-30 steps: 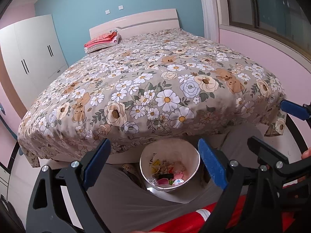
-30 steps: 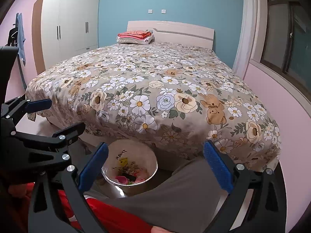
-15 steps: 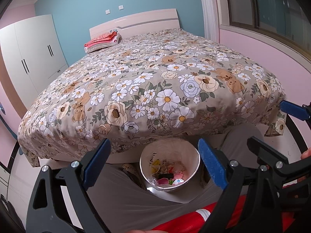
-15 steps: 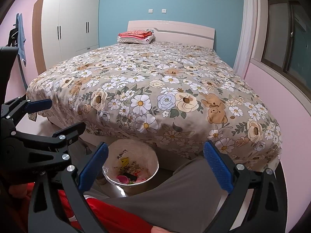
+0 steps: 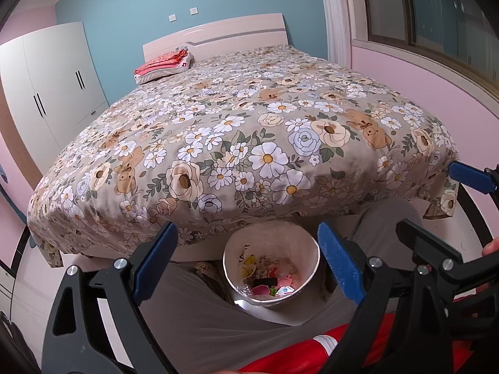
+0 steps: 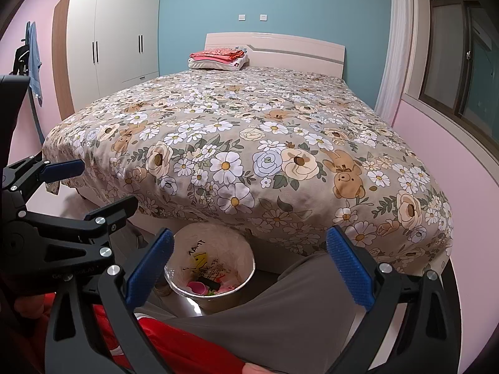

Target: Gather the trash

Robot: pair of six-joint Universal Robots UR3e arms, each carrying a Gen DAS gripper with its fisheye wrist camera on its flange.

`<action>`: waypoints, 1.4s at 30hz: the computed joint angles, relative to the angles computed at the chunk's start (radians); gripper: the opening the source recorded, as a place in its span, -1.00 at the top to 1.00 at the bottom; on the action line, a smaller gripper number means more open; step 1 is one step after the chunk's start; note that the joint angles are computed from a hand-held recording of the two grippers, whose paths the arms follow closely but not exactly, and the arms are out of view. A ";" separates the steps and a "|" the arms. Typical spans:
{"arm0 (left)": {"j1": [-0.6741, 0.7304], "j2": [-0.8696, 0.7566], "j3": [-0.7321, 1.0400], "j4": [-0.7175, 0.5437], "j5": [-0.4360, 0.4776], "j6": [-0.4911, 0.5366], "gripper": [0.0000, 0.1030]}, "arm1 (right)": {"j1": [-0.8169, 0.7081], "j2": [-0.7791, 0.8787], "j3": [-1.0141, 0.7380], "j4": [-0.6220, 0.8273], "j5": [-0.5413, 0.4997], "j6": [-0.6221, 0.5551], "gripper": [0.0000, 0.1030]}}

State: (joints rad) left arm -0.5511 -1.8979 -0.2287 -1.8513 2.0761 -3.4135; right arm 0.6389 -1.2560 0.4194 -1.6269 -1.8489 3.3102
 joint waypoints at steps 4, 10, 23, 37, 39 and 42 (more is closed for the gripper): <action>-0.001 -0.005 0.010 -0.007 -0.002 -0.002 -0.74 | 0.000 0.000 -0.001 0.001 0.000 0.000 -0.93; 0.000 -0.007 0.016 -0.009 -0.002 -0.001 -0.74 | -0.001 0.000 0.000 0.000 0.001 0.001 -0.93; -0.004 0.013 -0.031 0.018 0.003 -0.002 -0.74 | 0.005 0.003 -0.002 0.001 -0.001 0.005 -0.93; -0.014 0.025 -0.063 0.036 0.020 -0.007 -0.74 | 0.008 0.008 -0.011 0.006 -0.002 0.008 -0.93; -0.013 0.022 -0.056 0.032 0.019 -0.007 -0.74 | 0.010 0.008 -0.012 0.007 -0.003 0.010 -0.93; -0.016 0.026 -0.067 0.039 0.023 -0.006 -0.74 | 0.011 0.010 -0.015 0.008 -0.004 0.011 -0.93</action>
State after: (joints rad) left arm -0.5667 -1.8717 -0.2954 -1.8119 2.0995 -3.4193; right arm 0.6499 -1.2459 0.4043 -1.6185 -1.8526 3.3214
